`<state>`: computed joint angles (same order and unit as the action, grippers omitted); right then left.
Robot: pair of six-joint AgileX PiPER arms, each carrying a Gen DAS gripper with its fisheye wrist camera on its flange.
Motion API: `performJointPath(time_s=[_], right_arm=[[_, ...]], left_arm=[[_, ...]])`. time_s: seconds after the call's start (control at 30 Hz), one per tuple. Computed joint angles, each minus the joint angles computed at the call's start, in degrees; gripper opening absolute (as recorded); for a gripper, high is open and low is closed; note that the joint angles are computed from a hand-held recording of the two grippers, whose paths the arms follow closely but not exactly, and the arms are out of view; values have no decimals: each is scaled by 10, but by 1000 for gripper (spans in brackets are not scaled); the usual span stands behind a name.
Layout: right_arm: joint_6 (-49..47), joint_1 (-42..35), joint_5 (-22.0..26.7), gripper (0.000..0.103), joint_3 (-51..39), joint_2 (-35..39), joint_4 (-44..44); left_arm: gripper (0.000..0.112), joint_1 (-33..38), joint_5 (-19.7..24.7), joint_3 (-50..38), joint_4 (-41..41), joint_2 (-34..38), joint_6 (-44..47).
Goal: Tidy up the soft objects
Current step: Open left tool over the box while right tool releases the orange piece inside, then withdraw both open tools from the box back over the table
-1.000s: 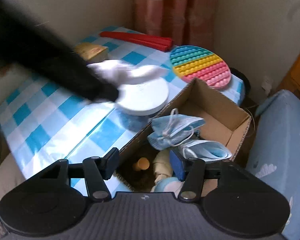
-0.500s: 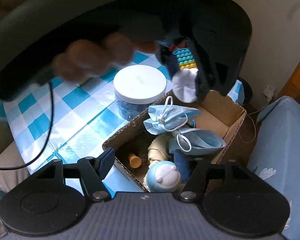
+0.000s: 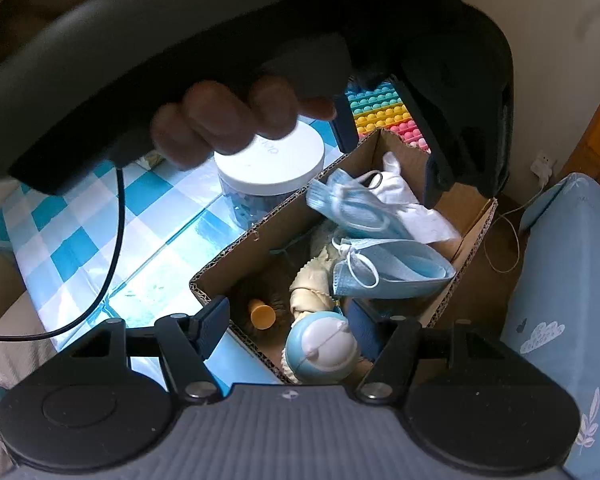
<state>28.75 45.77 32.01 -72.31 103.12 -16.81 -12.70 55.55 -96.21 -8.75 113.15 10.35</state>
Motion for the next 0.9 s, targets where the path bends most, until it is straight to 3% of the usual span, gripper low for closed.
performJointPath(time_s=[0.17, 0.23, 0.4, 0.53, 0.63, 0.8, 0.9], right_arm=[[40, 14, 16, 72, -12, -2, -14], [76, 27, 36, 80, -26, 0, -32], [178, 70, 128, 86, -87, 30, -79], [270, 112, 214, 93, -141, 65, -116], [336, 149, 271, 98, -172, 91, -152], [430, 178, 280, 99, -184, 102, -148], [488, 199, 311, 100, -212, 122, -165]], left_arm=[[80, 29, -45, 78, -19, -65, 39], [85, 48, -63, 116, -32, -98, 59], [94, 102, -139, 243, -28, -196, 101], [94, 177, -202, 345, -78, -261, 202], [94, 257, -241, 417, -169, -302, 325], [95, 369, -238, 492, -288, -335, 479], [95, 410, -195, 507, -307, -339, 548]])
